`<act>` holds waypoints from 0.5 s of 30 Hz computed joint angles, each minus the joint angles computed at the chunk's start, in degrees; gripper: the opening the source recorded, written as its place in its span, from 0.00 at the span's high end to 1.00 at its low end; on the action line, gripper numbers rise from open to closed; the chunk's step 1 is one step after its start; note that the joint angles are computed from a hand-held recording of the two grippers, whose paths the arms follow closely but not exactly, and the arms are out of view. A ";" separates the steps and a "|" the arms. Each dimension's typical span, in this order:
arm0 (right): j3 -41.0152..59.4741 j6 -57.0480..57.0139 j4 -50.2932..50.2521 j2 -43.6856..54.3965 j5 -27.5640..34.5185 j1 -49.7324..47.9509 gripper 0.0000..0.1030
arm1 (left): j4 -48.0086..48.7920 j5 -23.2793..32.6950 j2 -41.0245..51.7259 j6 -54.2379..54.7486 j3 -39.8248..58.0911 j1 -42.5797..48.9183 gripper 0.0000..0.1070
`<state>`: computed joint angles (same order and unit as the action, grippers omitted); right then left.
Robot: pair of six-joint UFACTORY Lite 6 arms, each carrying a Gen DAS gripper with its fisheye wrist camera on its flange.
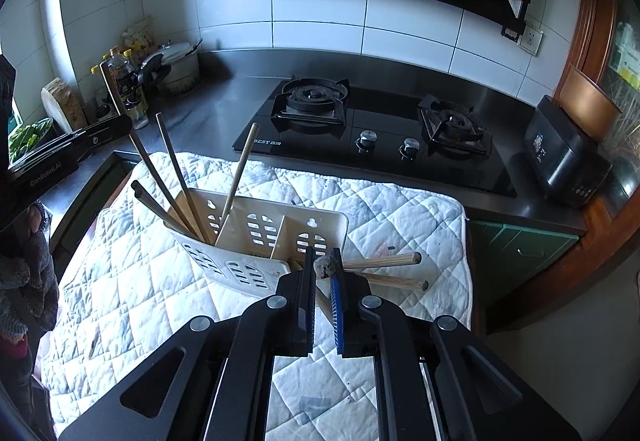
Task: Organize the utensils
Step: 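Open the left gripper to drop its chopstick into the holder while the right gripper releases its own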
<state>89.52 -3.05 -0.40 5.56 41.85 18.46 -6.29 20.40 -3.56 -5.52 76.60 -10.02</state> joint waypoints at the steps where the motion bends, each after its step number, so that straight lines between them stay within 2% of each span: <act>1: -0.25 0.18 -0.21 -0.05 -0.13 0.08 0.93 | -1.89 -0.02 0.01 1.60 -0.42 0.28 0.93; 6: 0.32 0.42 0.15 0.57 -0.66 -0.06 0.93 | -2.73 -1.27 -1.12 3.66 -2.67 -0.32 0.92; 9: -0.06 0.44 0.31 -0.01 -0.93 -0.20 0.89 | -1.48 -1.47 -2.25 2.80 -3.53 -1.10 0.91; 11: -0.60 1.20 -0.35 -0.87 -1.44 -0.07 0.80 | 1.82 -1.13 -3.04 -0.28 -3.62 -1.96 0.91; 14: -1.72 1.76 -0.63 -2.93 -1.78 -0.10 0.76 | 1.53 -0.93 -5.06 0.08 -4.48 -2.34 0.91; 15: -2.29 2.00 -0.74 -3.93 -1.79 -0.07 0.73 | 1.57 -0.80 -5.89 0.06 -4.88 -2.52 0.83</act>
<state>87.23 -1.05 -1.15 1.63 40.06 18.39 -4.72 19.60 -9.45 -5.46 71.71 -12.54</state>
